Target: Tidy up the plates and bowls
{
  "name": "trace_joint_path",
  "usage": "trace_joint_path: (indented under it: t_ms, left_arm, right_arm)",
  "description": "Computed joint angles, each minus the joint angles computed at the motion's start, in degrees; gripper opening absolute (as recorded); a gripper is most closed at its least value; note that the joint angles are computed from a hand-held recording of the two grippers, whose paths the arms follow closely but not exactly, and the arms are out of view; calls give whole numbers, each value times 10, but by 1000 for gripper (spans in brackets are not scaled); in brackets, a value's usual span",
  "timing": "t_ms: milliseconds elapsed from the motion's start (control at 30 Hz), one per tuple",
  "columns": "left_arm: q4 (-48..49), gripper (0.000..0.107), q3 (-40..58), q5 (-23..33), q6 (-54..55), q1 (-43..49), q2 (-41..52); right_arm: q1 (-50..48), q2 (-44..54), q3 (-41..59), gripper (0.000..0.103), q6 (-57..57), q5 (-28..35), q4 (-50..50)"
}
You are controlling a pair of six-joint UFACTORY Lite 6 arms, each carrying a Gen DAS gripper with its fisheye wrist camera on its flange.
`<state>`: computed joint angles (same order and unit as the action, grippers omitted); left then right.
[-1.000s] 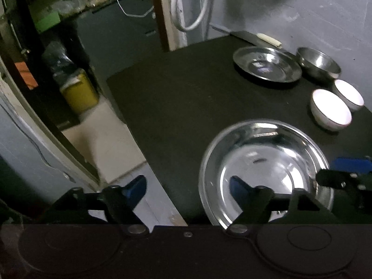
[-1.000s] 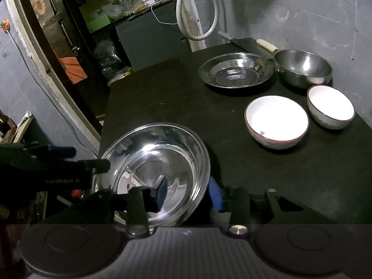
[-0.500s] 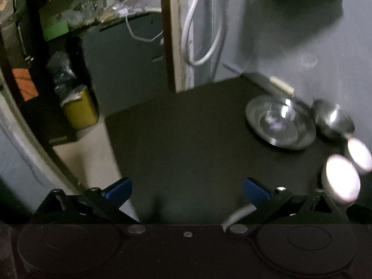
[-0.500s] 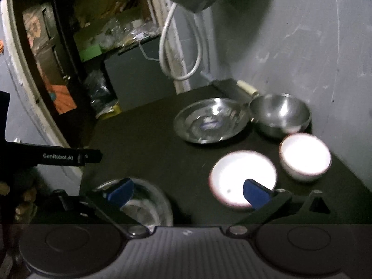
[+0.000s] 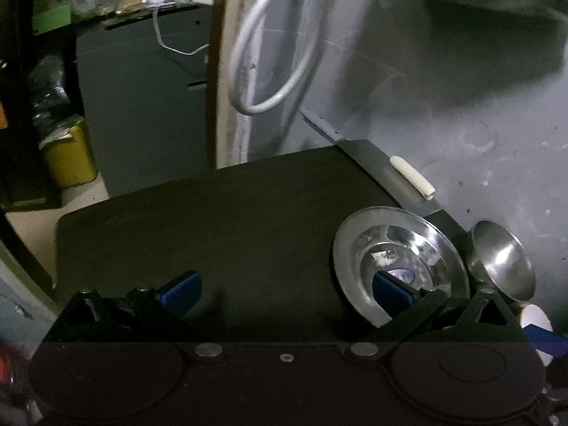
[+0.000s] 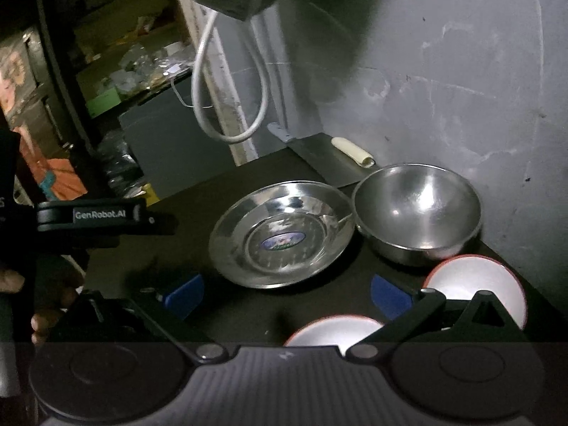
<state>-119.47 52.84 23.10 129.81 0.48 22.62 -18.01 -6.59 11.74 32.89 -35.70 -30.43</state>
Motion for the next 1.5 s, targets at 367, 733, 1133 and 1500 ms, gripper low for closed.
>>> trace_joint_path:
  t_ms: [367,733,1133,1500]
  left_arm:
    - [85,98,149,-15,-82,-59,142]
    - [116,38,172,-10,-82,-77,169]
    - [114,24,155,-6,-62,-73,160]
    - [80,25,46,19,-4,-27,56]
  right_arm:
    - [21,198,112,75,-23,-58,102]
    - [1,262,161,40,10,-50,71]
    - [-9,260,168,25,38,-44,35]
    - [8,155,98,25,56,-51,4]
